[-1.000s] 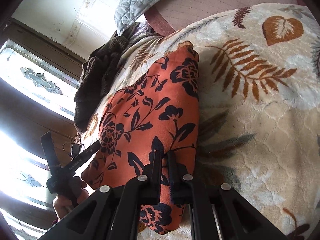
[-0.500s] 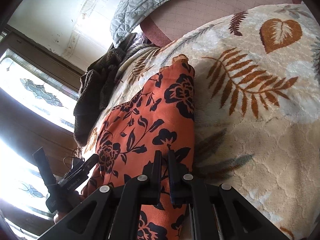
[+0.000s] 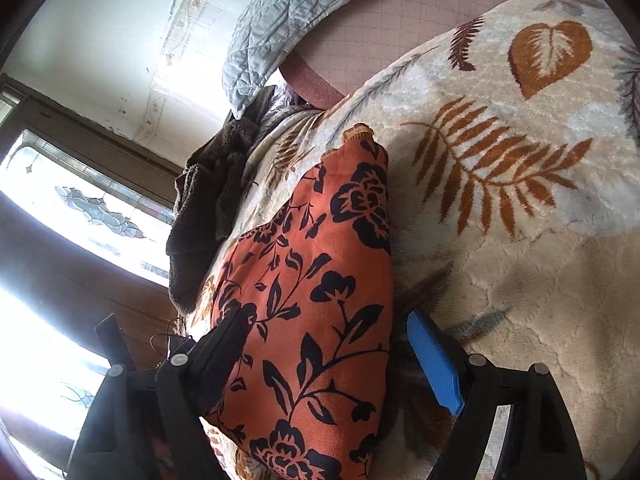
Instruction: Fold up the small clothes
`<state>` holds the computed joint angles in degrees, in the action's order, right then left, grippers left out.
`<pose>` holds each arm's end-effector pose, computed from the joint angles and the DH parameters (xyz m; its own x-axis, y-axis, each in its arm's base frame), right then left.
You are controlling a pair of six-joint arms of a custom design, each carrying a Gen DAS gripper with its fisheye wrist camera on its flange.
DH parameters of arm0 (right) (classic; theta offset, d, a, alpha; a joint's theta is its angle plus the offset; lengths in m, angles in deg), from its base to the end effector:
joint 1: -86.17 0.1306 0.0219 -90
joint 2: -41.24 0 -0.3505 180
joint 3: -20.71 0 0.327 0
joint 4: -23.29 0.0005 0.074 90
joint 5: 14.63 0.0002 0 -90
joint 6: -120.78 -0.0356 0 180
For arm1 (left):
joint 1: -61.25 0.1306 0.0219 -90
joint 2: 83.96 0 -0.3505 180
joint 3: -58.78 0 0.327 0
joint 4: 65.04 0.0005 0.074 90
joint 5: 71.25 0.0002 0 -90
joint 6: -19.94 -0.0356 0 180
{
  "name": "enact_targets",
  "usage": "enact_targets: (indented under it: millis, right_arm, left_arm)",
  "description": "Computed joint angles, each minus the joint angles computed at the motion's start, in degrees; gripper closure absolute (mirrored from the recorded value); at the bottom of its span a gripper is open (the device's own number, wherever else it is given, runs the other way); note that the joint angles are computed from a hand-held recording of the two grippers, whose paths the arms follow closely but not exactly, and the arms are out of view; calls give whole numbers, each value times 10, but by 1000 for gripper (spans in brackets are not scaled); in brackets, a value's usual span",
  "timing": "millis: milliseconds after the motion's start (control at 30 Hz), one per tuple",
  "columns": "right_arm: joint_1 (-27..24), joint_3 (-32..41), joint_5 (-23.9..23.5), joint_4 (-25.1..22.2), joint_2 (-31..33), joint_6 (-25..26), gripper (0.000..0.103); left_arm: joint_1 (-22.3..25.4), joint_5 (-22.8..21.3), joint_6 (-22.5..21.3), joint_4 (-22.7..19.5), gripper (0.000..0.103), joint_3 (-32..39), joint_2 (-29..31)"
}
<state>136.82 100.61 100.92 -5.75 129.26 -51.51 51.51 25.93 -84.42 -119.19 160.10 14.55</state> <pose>0.2773 0.3132 0.3704 -0.5268 0.7676 -0.3651 0.3152 0.5753 0.7548 0.4609 -0.0841 0.4078 -0.6849 0.3672 -0.6294 0.4280 0.9017 0.0604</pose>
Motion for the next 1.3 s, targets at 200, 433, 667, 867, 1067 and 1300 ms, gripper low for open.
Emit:
enact_targets:
  millis: [200, 433, 667, 867, 1067, 1300]
  right_arm:
    - [4, -18, 32, 17, -18, -1, 19]
    - [11, 13, 42, 1, 0, 45, 32]
    - [28, 48, 81, -17, 20, 100, 42]
    - [13, 67, 9, -30, 60, 91, 42]
    - [16, 38, 39, -5, 28, 72, 41]
    - [2, 0, 28, -11, 2, 2, 37]
  left_arm:
    - [0, 6, 11, -17, 0, 14, 9]
    - [24, 40, 35, -38, 0, 48, 20]
    - [61, 104, 48, -107, 0, 105, 59]
    - [63, 161, 15, -259, 0, 178, 134]
    - [47, 141, 6, -214, 0, 139, 100]
    - [14, 96, -16, -162, 0, 88, 57]
